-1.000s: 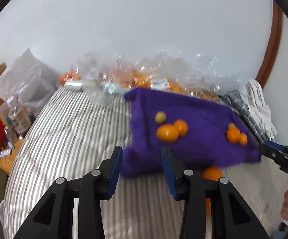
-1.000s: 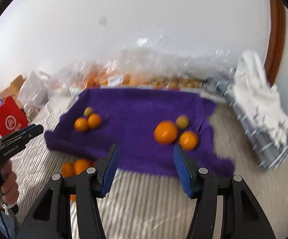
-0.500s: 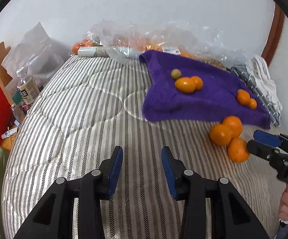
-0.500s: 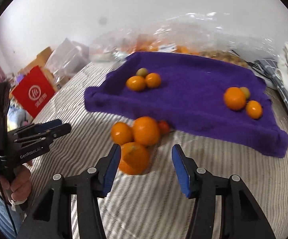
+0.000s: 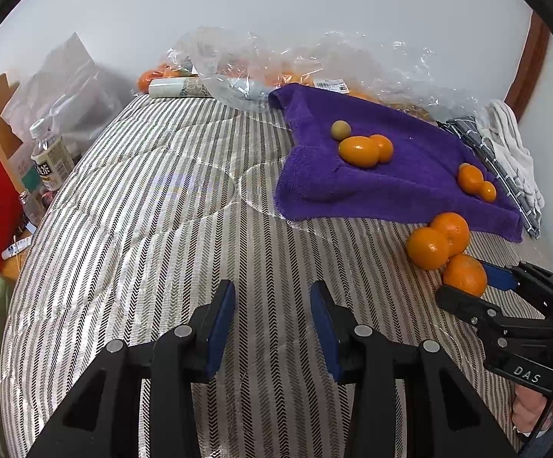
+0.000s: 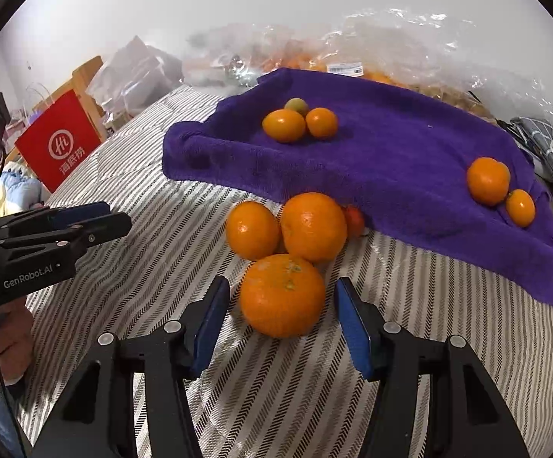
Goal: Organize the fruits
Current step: 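Move both tools back to the oranges on the bed cover, then grasp a large orange with the right tool while the left tool grasps an orange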
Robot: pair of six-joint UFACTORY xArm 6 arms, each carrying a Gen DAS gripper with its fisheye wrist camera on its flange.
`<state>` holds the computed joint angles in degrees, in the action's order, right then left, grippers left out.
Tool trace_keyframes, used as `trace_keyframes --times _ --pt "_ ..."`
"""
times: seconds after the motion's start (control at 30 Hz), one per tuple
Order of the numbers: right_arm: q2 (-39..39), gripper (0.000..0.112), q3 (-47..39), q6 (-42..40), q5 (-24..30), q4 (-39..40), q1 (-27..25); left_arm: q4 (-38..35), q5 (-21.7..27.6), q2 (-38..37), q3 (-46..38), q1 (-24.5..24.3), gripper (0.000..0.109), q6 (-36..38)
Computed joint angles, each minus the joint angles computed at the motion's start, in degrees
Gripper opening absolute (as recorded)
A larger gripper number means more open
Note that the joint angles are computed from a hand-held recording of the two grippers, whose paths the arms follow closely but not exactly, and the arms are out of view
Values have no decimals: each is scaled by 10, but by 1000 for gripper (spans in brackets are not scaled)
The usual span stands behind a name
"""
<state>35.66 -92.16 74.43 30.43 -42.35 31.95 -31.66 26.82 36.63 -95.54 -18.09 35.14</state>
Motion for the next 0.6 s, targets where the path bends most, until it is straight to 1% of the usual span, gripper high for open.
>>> trace_keyframes --times 0.03,0.07,0.17,0.3,0.37,0.5,0.6 --pt "0 43 -1 1 5 -4 2 -1 1 0 -1 0 39 0" --pt "-2 41 3 3 2 -8 2 -2 1 0 -1 0 39 1" --pt "-17 41 24 12 -9 -16 -2 -4 3 2 -3 0 40 3" --pt "-73 41 91 91 -8 -86 -8 -9 8 4 -6 0 43 11" --pt "-115 41 136 135 3 -130 -13 -13 11 5 -9 1 43 15" --pt "-173 41 197 168 28 -177 -25 -39 27 6 -14 4 43 40" --pt "-206 41 240 180 20 -186 -53 -42 29 6 -15 4 43 41"
